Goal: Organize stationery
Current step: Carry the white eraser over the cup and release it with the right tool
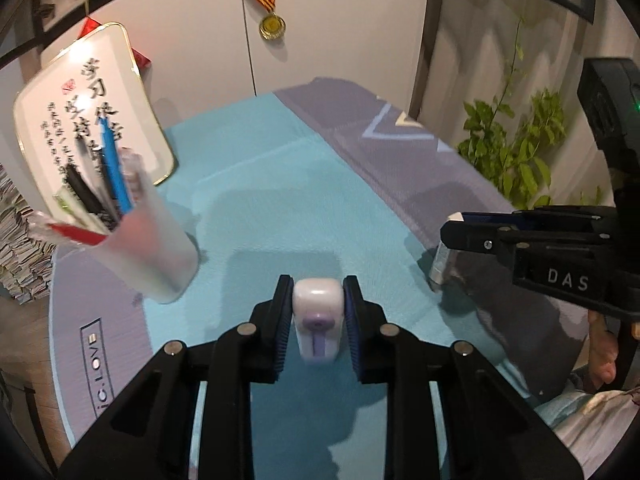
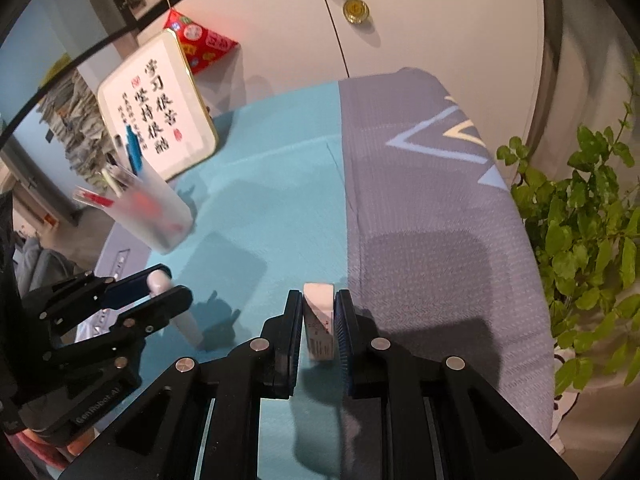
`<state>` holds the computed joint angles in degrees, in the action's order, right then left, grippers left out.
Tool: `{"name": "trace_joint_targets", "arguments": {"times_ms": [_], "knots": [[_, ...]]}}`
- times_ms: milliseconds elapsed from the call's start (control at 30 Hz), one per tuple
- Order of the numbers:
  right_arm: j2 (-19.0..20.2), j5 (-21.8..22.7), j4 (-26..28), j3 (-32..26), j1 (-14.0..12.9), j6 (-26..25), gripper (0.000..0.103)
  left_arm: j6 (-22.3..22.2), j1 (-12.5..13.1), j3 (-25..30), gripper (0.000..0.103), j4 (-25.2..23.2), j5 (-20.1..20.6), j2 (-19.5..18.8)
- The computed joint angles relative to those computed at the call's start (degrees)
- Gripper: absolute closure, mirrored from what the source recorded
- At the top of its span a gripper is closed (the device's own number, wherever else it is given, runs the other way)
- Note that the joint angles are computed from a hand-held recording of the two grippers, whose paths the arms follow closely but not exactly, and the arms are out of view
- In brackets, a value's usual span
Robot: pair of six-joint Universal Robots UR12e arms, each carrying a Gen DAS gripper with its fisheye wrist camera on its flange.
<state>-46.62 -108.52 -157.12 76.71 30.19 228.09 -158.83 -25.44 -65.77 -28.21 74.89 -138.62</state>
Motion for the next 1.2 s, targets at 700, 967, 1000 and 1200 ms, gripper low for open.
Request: {"name": "trace_joint_targets", "arguments": {"times_ms": [700, 967, 1000, 1200], "knots": [[0.29, -3.51, 1.61, -3.2, 2.31, -2.78, 0.085, -5.77, 3.19, -7.95, 0.08, 8.5, -1.46, 4.04], [2.84, -3.26, 4.22, -10.43, 2.98, -8.25, 0.085, -9.83, 5.28, -10.07, 0.08, 12.51, -1.65, 4.87], [3.3, -2.86, 4.05, -11.78, 2.98, -9.1, 0.085, -10.26, 5.48, -10.2, 0.08, 12.69, -1.73, 4.88], [6.94, -3.68, 4.46, -21.2, 3.28, -14.85, 0.085, -11.56, 6.49, -10.57, 0.08, 13.21, -2.51, 4.9]]}}
